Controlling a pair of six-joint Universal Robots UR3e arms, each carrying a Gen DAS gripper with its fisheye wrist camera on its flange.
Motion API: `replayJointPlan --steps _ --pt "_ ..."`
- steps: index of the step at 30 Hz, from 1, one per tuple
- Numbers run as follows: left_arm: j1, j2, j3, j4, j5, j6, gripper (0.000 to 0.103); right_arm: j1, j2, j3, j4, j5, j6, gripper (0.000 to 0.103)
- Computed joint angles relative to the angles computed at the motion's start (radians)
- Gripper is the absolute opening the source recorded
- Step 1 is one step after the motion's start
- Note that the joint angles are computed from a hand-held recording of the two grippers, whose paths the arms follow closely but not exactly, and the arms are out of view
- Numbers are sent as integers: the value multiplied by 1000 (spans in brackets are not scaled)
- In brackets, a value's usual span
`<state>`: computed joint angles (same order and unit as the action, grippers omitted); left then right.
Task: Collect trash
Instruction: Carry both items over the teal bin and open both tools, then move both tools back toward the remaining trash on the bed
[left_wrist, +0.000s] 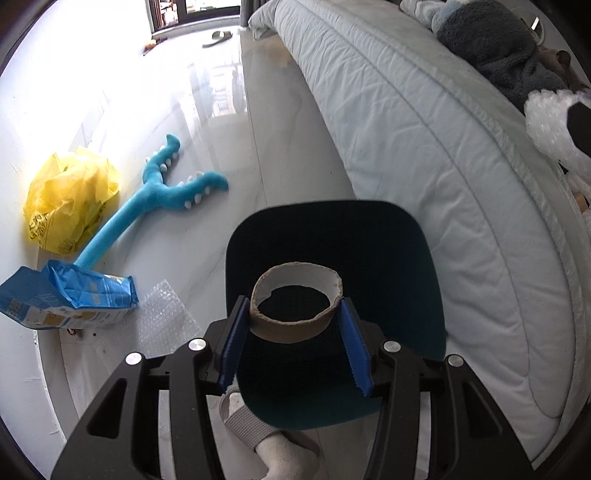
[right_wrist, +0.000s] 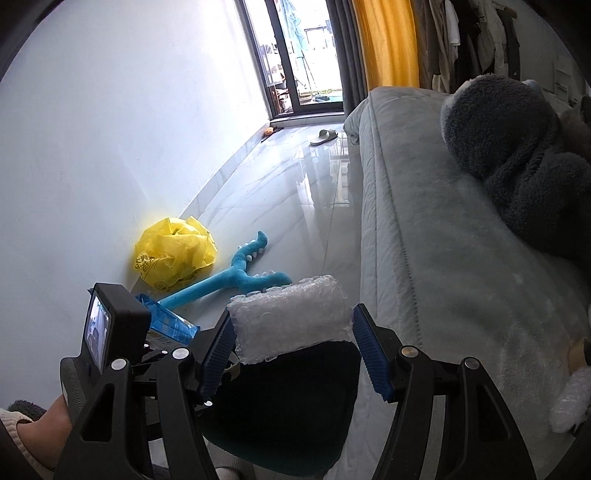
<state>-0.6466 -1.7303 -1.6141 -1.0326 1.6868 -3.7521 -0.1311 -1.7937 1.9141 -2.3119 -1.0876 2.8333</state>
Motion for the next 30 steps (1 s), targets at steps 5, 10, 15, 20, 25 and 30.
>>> replayJointPlan --steps 5,10,15,20,25,30 --pt "28 47 -61 7 -43 29 57 59 70 -21 -27 -46 25 65" --pt "38 91 -108 33 -61 66 69 107 139 -33 -55 -96 40 65" --pt "50 151 -162 82 -33 76 72 134 202 -31 -72 -125 56 65" --pt "61 213 -197 134 -1 68 72 154 254 -36 -83 -161 67 65" --pt "44 244 -202 208 47 59 73 165 314 -38 -97 -184 82 65" --pt "13 248 -183 275 111 74 74 184 369 -36 -100 -192 92 65"
